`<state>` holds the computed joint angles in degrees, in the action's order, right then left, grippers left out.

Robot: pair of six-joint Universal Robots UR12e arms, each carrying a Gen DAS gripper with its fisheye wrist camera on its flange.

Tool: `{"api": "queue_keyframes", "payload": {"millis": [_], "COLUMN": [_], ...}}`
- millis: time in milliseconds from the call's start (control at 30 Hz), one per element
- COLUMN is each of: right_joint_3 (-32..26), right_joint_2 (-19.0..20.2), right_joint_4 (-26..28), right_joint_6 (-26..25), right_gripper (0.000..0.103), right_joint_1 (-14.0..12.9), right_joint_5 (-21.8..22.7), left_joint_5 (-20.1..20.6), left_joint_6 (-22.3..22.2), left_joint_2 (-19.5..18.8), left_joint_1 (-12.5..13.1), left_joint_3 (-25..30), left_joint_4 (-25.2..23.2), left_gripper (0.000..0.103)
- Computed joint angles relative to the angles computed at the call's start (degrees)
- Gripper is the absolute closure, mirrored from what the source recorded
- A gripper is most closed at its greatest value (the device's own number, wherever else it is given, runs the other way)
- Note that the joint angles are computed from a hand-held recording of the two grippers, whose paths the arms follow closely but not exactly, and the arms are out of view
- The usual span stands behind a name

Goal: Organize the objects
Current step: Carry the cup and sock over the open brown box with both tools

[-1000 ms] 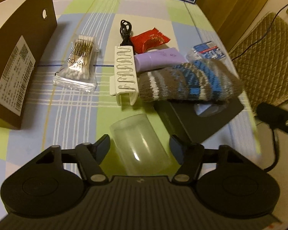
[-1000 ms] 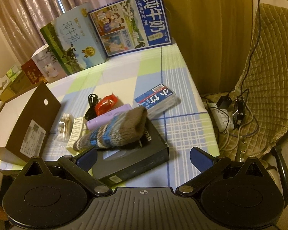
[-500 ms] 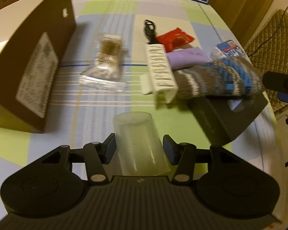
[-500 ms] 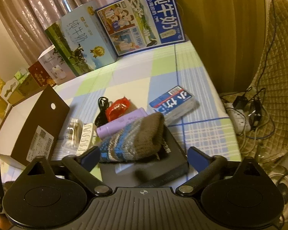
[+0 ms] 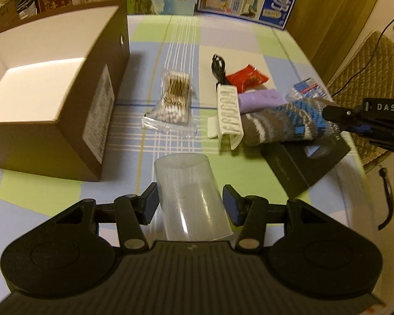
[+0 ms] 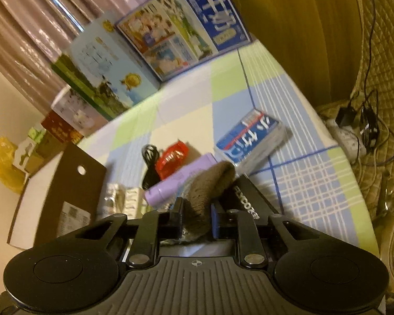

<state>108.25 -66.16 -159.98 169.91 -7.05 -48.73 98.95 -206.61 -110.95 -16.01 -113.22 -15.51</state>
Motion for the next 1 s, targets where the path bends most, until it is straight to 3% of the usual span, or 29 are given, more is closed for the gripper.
{"api": "queue_keyframes", "payload": {"millis": [233, 500, 733, 1000], "right_joint_3": [3.31, 7.65, 8.50, 5.68], "right_joint_2": [-3.65, -8.31, -9.93, -7.91], "right_joint_4": [-6.65, -16.27, -22.16, -24.67], "right_joint_6": [0.69, 7.57, 12.26, 13.71], "right_gripper": [0.089, 0.089, 0.089, 0.089], "right_joint_1": [0.05, 1.61, 5.75, 12.37], "right_joint_5": [1.75, 2.44, 3.63, 5.89], "left_joint_5": [-2.10, -6.92, -9.93, -10.52], "left_joint_6": [2.77, 8.42, 12.91, 16.00], "left_joint_2": [3.82, 7.99, 11.78, 14.94], "left_joint_1": [1.32, 5.27, 10.32, 16.29], "left_joint_3": [-2.86, -6.37, -9.42, -11.81], "left_joint_4": [4.01, 8.25, 10.15, 11.11], "left_gripper": [0.056, 0.056, 0.056, 0.056]}}
